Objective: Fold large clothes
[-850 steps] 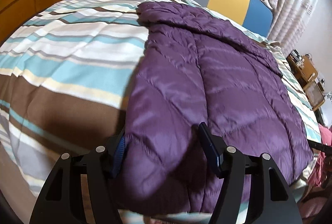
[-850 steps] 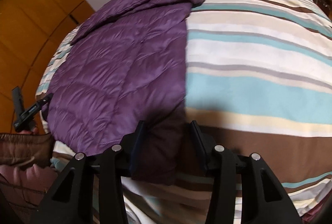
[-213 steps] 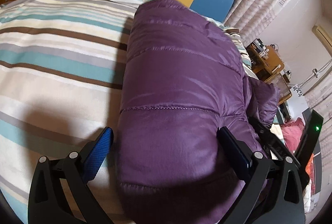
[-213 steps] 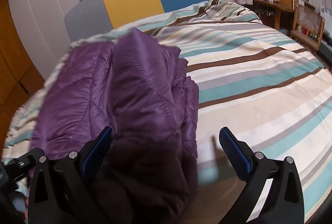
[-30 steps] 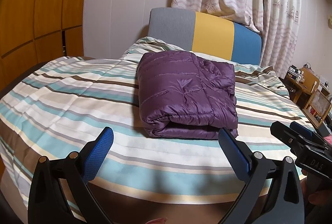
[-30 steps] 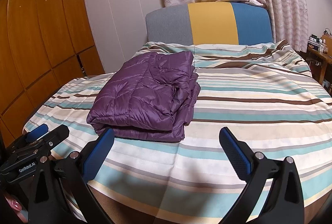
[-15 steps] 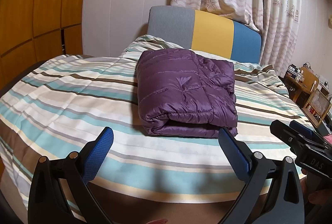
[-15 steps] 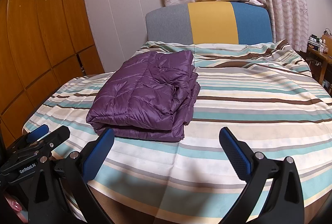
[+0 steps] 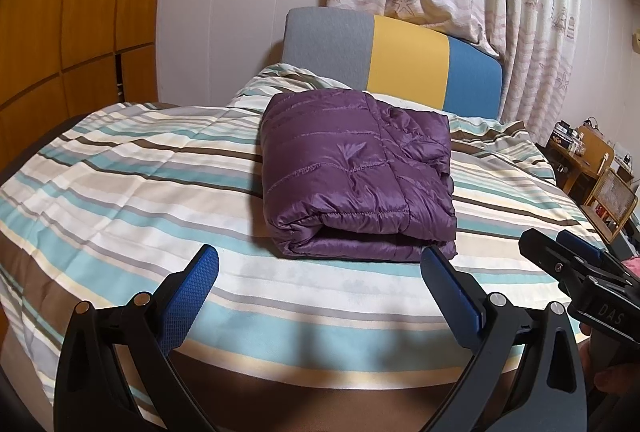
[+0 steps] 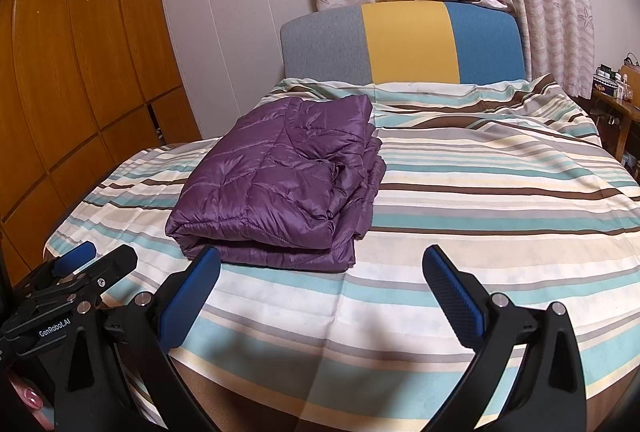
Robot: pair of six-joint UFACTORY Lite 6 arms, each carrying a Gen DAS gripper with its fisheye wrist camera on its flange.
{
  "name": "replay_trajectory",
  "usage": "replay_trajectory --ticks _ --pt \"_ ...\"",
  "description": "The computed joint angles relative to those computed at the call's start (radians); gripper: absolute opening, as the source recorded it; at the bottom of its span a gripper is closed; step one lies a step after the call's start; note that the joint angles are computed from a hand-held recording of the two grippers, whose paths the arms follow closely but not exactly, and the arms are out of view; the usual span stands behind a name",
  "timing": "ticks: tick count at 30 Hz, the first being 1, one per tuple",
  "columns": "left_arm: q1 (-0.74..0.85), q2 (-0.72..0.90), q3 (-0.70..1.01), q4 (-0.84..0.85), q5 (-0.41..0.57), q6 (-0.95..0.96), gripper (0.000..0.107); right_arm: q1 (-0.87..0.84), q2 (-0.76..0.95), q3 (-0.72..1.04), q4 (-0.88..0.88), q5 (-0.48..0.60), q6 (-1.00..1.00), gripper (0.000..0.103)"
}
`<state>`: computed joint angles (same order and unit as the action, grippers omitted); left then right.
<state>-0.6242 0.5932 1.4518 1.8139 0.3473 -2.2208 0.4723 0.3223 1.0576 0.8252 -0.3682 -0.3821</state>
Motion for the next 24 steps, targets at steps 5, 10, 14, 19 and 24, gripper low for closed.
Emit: replay_trajectory --ticks 5,10,14,19,24 --pt "0.011 0.001 -0.002 0.034 -0.027 -0.043 0.100 0.002 0.003 0.000 0.000 0.000 0.002 0.101" --pt "0.003 0.019 0.030 -0.130 0.005 0.093 0.100 0.000 0.011 0.006 0.003 0.004 0.001 0.101" --pt "0.013 0.034 0.046 -0.183 0.005 0.125 0.100 -0.005 0.021 0.009 -0.010 0.007 0.019 0.101" --pt "0.025 0.069 0.090 -0.282 -0.020 0.233 0.100 -0.020 0.044 0.018 -0.047 0.019 0.060 0.101" --pt "0.058 0.131 0.157 -0.437 -0.065 0.389 0.100 -0.053 0.103 0.057 -0.077 0.057 0.095 0.101"
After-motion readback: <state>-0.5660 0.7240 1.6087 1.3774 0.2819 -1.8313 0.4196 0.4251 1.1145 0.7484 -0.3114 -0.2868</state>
